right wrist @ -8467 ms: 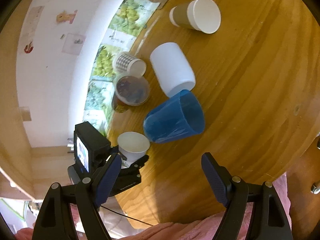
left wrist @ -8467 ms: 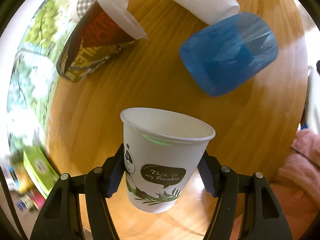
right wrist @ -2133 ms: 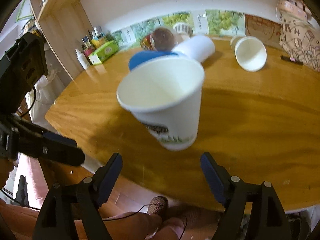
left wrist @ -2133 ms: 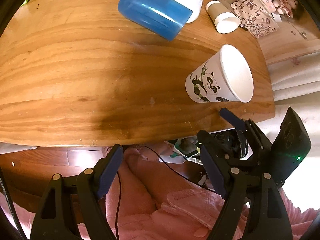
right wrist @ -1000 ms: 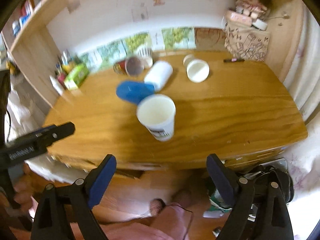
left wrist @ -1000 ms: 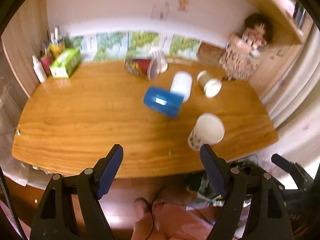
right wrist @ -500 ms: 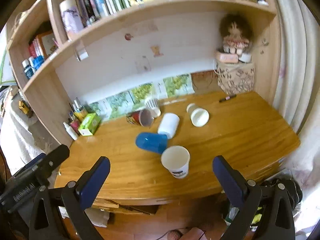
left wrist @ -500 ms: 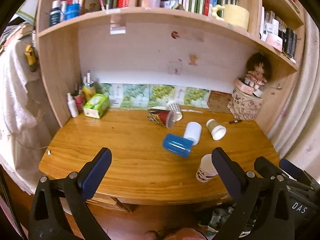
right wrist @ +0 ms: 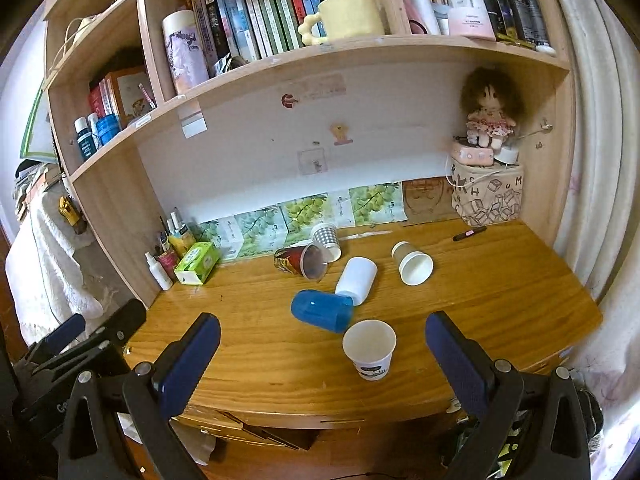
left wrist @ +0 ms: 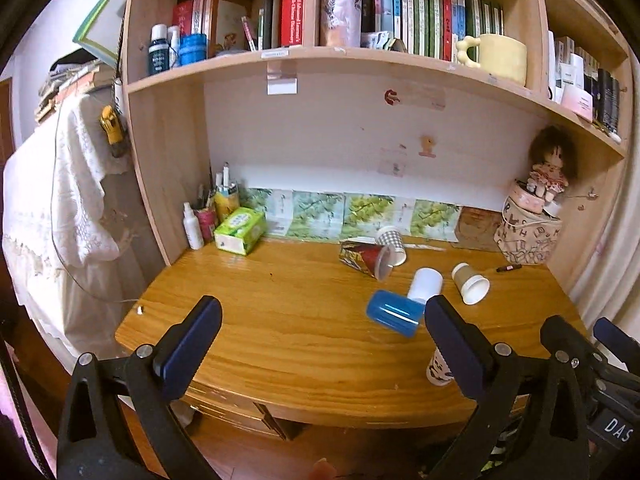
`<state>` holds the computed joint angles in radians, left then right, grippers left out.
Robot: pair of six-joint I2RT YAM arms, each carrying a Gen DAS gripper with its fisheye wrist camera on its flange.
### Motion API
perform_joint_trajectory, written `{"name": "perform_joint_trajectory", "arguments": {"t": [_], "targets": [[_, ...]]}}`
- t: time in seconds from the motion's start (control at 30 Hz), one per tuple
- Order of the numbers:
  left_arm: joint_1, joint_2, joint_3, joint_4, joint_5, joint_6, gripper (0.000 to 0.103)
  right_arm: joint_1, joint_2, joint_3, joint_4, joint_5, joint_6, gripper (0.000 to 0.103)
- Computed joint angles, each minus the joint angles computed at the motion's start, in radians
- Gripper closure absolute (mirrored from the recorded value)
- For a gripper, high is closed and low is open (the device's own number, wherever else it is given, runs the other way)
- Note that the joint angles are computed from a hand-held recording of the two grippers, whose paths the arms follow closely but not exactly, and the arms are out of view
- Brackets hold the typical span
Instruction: Flip cup upright
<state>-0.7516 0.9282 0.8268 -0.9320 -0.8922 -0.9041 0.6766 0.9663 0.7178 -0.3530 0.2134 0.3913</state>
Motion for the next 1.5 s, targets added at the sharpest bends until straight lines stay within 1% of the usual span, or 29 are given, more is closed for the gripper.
{"name": "perform_joint_trajectory", "arguments": {"t": [0.1,0.17,0.23,0.37,0.43,0.63,0.93,1.5], "targets": [[-0.039,0.016,0.01,-0.026,-0.043,-0.039,0.001,-0.011,-0.013,0.0,-0.008,-0.013,0.0,0.0],[-0.057,0.03,0.018,-0.039,-0.065,-0.057,0.001,-0.009,-0.025,-0.011,-0.002,0.002,-0.005,0.0],[-0.082,0.058,0.039,-0.078,-0.103,-0.098,0.001,-0.011,-0.035,-0.018,-0.004,0.007,0.0,0.0],[-0.104,0.064,0.046,-0.095,-0.132,-0.119,0.001,-0.031,-0.051,-0.024,-0.008,-0.001,0.002,0.0],[-0.106,0.071,0.05,-0.091,-0.139,-0.112,0.001,-0.038,-0.06,-0.029,-0.007,-0.002,0.002,0.0],[-0.1,0.078,0.05,-0.072,-0.134,-0.088,0.001,-0.05,-0.071,-0.039,-0.001,-0.002,0.009,0.0],[-0.082,0.088,0.048,-0.045,-0.128,-0.055,0.001,-0.079,-0.041,-0.03,0.005,-0.027,0.013,0.0],[-0.057,0.085,0.044,0.001,-0.097,0.006,0.001,-0.077,-0.022,-0.019,0.016,-0.043,0.011,0.0]]}}
